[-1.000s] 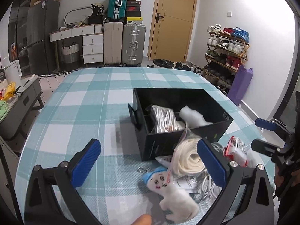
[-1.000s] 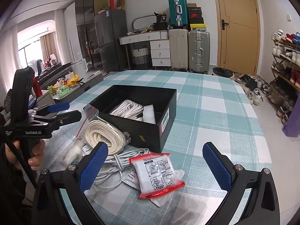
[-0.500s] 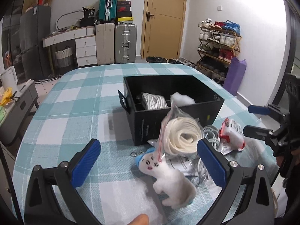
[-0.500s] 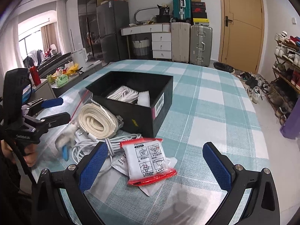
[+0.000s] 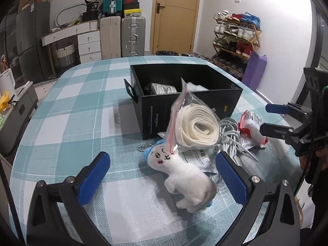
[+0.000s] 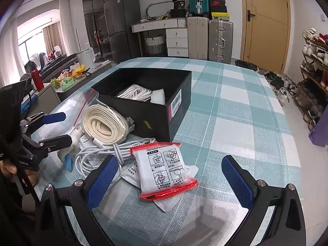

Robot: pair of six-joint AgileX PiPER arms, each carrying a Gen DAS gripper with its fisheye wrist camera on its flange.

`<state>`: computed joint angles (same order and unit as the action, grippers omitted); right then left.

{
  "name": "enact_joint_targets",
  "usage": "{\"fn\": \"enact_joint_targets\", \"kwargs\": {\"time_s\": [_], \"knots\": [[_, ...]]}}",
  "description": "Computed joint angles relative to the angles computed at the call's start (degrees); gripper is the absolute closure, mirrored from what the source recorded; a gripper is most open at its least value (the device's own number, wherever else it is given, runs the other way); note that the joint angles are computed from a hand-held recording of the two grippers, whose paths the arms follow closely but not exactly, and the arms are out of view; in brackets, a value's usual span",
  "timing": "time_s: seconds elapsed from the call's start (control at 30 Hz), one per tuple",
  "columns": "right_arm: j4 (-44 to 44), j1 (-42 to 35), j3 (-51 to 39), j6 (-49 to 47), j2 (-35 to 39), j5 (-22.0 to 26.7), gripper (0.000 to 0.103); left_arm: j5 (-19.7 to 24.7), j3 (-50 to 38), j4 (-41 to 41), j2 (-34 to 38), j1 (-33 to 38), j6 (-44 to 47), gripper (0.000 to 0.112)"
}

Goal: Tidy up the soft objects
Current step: 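Grasp the red-and-white snack packet with the right tool while the left tool grasps the white plush bunny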

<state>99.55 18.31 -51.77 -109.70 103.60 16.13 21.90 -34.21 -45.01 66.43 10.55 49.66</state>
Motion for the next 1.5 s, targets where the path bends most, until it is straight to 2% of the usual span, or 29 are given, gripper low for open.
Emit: {"fn": "enact_joint_targets", "kwargs": {"time_s": [0.3, 0.37, 0.43, 0.53, 0.67, 0.77, 1.17, 1.27, 1.33, 1.5], "knots": [[-4.9, 0.2, -1.7, 5.4, 2.4, -0.3, 0.002, 0.5, -0.2, 1.3, 0.1, -0.6, -0.7, 0.009], [-5.4, 0.6, -1.9, 5.8, 2.7, -0.8, 0.013, 0.8, -0.2, 1.2, 0.2, -0.4, -0.7, 0.009], [-7.8, 0.9, -2.5, 7.8, 3.3, -0.8, 0.02, 1.1, -0.1, 0.4, 0.2, 0.0, 0.0, 0.009], [-9.3, 0.7, -2.8, 9.4, 3.9, 0.1, 0.024, 1.4, -0.4, -0.1, 0.5, 0.2, 0.5, 0.009], [-10.0, 0.8, -3.1, 10.1, 4.1, 0.7, 0.042, 1.2, -0.5, -0.6, 0.9, 0.1, 1.4, 0.009], [-10.7, 0.8, -3.2, 10.6, 4.2, 0.6, 0.051, 1.4, -0.4, -1.2, 0.9, 0.3, 2.3, 0.009], [-5.1, 0.6, -1.0, 4.0, 1.4, 1.6, 0.053, 2.8, 0.2, -4.1, 0.2, 0.9, 6.2, 0.01], [-4.2, 0.4, -0.6, 3.1, 0.7, 2.2, 0.053, 3.3, 0.4, -4.9, -0.2, 0.9, 7.7, 0.012], [-3.1, 0.1, -0.2, 1.9, 0.4, 2.8, 0.053, 4.1, 0.5, -5.3, -0.3, 1.1, 8.4, 0.017], [-1.6, -0.2, 0.3, 0.4, -0.5, 3.5, 0.053, 4.1, 0.3, -3.3, -0.2, 0.5, 6.8, 0.019]]}}
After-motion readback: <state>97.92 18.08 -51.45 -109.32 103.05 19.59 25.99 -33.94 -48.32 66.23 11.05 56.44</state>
